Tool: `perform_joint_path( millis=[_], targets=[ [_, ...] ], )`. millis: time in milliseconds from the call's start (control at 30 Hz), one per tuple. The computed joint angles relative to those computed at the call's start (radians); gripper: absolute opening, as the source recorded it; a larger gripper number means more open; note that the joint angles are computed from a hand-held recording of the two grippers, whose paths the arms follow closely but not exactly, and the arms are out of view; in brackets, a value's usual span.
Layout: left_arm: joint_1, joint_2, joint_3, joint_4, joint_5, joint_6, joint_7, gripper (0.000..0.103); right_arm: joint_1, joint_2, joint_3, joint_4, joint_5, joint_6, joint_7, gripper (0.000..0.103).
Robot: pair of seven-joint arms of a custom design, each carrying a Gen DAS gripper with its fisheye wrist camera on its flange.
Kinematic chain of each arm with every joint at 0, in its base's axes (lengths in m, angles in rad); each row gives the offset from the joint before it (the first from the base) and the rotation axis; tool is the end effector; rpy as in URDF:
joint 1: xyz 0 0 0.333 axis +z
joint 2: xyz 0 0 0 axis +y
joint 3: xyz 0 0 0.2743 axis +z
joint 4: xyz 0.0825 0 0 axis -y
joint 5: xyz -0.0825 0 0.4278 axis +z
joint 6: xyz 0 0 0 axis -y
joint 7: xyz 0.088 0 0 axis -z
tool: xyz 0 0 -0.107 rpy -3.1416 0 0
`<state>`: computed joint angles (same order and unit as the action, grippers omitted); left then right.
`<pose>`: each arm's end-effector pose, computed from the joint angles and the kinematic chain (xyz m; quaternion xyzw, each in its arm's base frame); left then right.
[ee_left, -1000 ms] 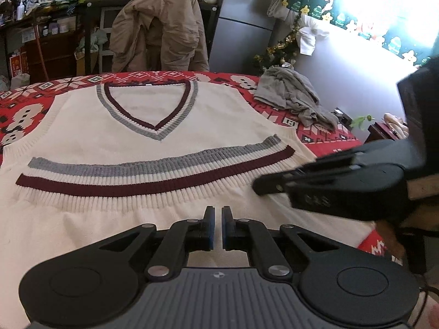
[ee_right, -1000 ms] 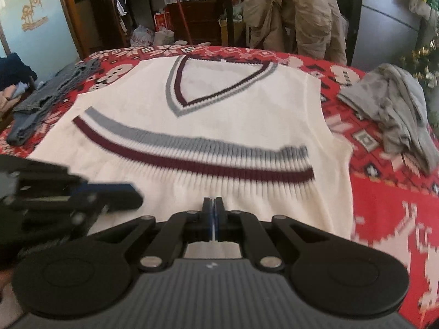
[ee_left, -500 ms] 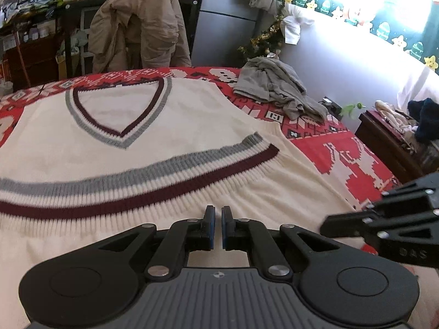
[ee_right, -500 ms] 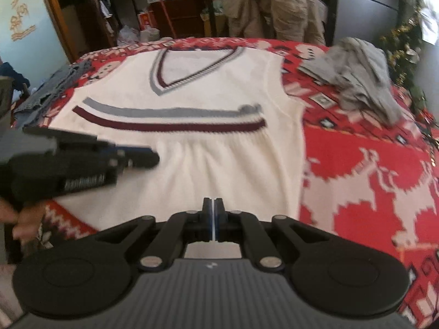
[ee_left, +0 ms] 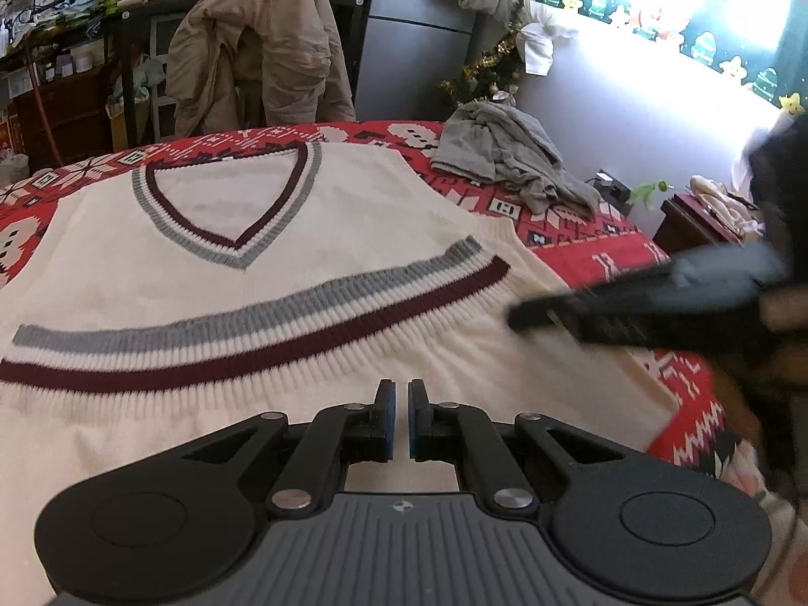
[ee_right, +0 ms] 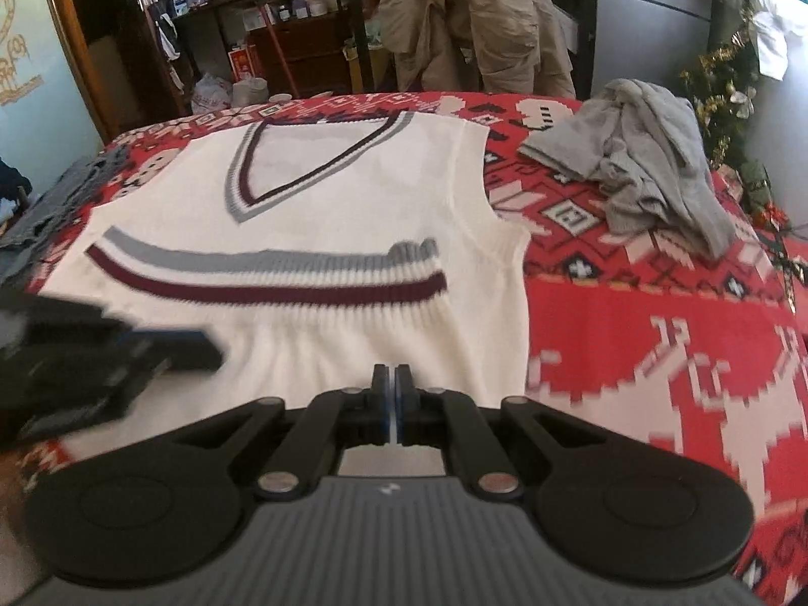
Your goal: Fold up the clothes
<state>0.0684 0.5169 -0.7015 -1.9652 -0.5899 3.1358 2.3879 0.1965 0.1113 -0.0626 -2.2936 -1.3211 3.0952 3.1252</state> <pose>0.5787 -0.3348 0.2614 -0.4026 0.8248 -0.3870 0.0886 0.5351 0.1529 0.2661 -0.6223 0.6974 -0.2207 0.2788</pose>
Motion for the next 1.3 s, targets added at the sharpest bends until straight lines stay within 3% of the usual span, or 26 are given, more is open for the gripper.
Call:
perform_joint_path(
  millis=[167,433,533,767,900,1000,1100,1200,1300],
  targets=[
    [0.034,-0.020,-0.019,-0.028,-0.017,0.000,0.000,0.005,0.006,0.044,-0.011,0.050,0.026,0.002,-0.029,0.002],
    [0.137,-0.045,-0.087,-0.068,-0.072,0.003,0.064,0.005,-0.023,-0.155,0.049,-0.167,0.084,-0.097,-0.124,0.001],
    [0.133,-0.068,-0.065,-0.086,-0.095,0.004,0.057,0.005,-0.047,-0.166,0.074,-0.177,0.081,-0.110,-0.101,0.001],
    [0.207,-0.105,-0.119,-0.135,-0.159,0.056,0.099,0.005,-0.050,-0.007,0.042,0.002,0.018,-0.078,-0.018,0.000],
    [0.265,-0.113,-0.160,-0.157,-0.154,0.073,0.100,0.005,-0.024,-0.004,0.018,0.016,0.043,-0.100,-0.026,0.002],
    [0.282,-0.120,-0.159,-0.169,-0.124,0.076,0.090,0.005,-0.016,-0.054,0.023,-0.034,0.031,-0.090,-0.011,0.004],
    [0.235,-0.134,-0.092,-0.179,-0.078,0.087,0.053,0.005,-0.008,-0.101,0.051,-0.086,0.031,-0.100,0.012,0.008],
    [0.217,-0.140,-0.055,-0.193,-0.028,0.106,0.026,0.005,0.000,-0.121,0.084,-0.115,-0.006,-0.093,0.081,0.008],
    [0.233,-0.145,-0.054,-0.206,0.009,0.109,-0.003,0.005,0.013,-0.107,0.103,-0.098,-0.092,-0.135,0.180,0.008]
  ],
)
